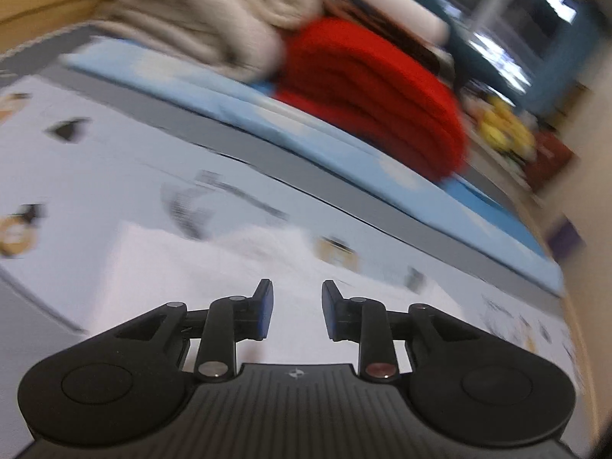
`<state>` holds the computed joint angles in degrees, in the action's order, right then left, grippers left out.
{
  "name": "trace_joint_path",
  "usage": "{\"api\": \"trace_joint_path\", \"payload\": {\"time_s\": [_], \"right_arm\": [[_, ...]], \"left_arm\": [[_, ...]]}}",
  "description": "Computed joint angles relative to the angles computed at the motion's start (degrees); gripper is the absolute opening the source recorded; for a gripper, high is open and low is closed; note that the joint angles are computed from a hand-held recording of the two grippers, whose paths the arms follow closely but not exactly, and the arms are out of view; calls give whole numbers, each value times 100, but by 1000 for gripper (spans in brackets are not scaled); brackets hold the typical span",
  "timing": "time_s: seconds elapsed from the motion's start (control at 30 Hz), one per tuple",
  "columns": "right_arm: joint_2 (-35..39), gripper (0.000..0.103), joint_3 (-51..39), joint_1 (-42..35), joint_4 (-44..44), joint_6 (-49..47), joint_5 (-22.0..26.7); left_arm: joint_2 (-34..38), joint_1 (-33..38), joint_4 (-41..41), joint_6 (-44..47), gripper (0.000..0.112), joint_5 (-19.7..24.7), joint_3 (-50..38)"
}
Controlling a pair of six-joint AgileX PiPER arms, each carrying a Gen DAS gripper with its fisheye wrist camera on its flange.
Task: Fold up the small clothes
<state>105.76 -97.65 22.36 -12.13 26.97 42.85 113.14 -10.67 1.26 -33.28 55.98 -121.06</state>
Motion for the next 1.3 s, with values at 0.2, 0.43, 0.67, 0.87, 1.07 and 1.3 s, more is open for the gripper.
{"api": "trace_joint_path", "payload": {"time_s": [0.2, 0.43, 0.67, 0.87, 1.07, 1.3], "right_arm": [[-102, 19, 151, 93, 133, -272, -208], [-40, 19, 85, 253, 162, -452, -319], [24, 19, 2, 194, 503, -761, -349], [20, 19, -29, 137, 1011, -1256, -319], [30, 19, -97, 36, 1750, -2214, -184], [122, 22, -171, -7, 2274, -3085, -192]], "left_arm": [[156, 536, 494, -856, 31, 934, -211], [-119, 1766, -890, -1032, 31, 861, 633], [-60, 1180, -140, -765, 31, 900, 447], [365, 777, -773, 139, 30, 921, 91], [804, 677, -765, -97, 28, 1204, -230], [507, 588, -1763, 1081, 0, 430, 12]]}}
